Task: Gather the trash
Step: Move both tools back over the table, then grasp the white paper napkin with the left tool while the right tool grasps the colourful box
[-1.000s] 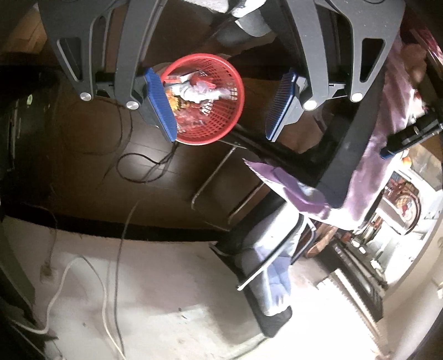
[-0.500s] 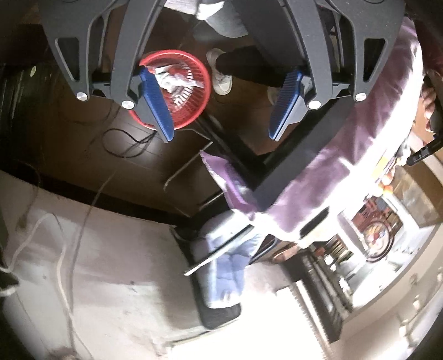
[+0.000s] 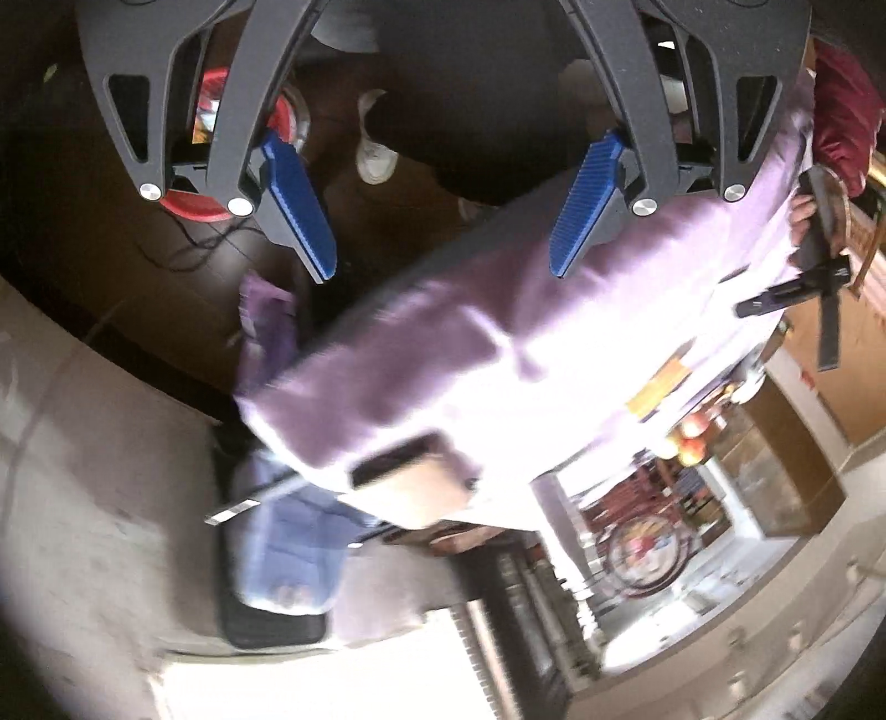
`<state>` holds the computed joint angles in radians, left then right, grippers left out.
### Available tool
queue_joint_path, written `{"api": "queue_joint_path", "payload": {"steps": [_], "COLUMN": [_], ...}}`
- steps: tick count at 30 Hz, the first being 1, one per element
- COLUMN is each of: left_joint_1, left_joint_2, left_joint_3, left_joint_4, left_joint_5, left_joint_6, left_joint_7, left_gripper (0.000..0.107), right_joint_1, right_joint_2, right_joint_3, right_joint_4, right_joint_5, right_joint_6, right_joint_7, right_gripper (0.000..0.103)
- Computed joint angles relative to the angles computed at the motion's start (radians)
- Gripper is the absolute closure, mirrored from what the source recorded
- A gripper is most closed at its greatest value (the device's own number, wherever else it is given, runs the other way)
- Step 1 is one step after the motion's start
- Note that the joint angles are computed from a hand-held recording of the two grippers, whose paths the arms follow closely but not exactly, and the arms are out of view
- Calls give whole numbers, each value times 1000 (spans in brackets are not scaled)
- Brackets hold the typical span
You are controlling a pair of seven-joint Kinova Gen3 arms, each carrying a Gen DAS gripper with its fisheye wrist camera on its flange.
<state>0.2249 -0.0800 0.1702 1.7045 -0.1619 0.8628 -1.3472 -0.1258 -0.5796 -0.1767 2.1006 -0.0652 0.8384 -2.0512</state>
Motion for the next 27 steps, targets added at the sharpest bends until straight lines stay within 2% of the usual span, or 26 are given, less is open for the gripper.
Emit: {"api": "queue_joint_path", "payload": {"steps": [2,5,7,9,11,14,16,18,20,21,24,27], "left_joint_1": [-14,21,-31,-52,-57,-62,-69,-80,-91,-92,-72,-56], "left_joint_2": [25,50,64,66,65,68,78,83,88,92,102,105], "left_joint_3": [-1,-90,-80,-74,-71,-69,-65,-80,-86,-85,-66,-59], "left_joint_4": [-1,-20,-30,-28,-23,-26,-39,-46,-51,-55,-68,-70], "left_joint_5": [38,160,239,276,278,262,223,243,268,270,199,159], "left_joint_6": [-2,16,39,38,35,35,43,46,50,56,70,73], "left_joint_7": [-59,-159,-228,-275,-283,-293,-267,-291,-311,-311,-253,-213], "left_gripper": [24,26,23,20,20,21,22,22,18,11,10,10], "right_joint_1": [-10,-41,-67,-78,-84,-139,-167,-232,-258,-244,-259,-302], "right_joint_2": [43,125,180,254,333,452,534,627,712,750,860,954], "right_joint_3": [-37,-86,-113,-154,-195,-212,-212,-163,-138,-148,-120,-81], "right_joint_4": [-31,-86,-124,-175,-227,-311,-377,-452,-529,-563,-671,-782], "right_joint_5": [-1,13,46,72,107,190,206,213,192,175,103,81], "right_joint_6": [-19,-59,-75,-90,-108,-105,-88,-76,-65,-61,-45,2], "right_joint_7": [-5,-7,-30,-41,-57,-102,-98,-81,-65,-60,-46,-40], "right_gripper": [26,21,21,21,21,20,20,20,20,20,20,20]}}
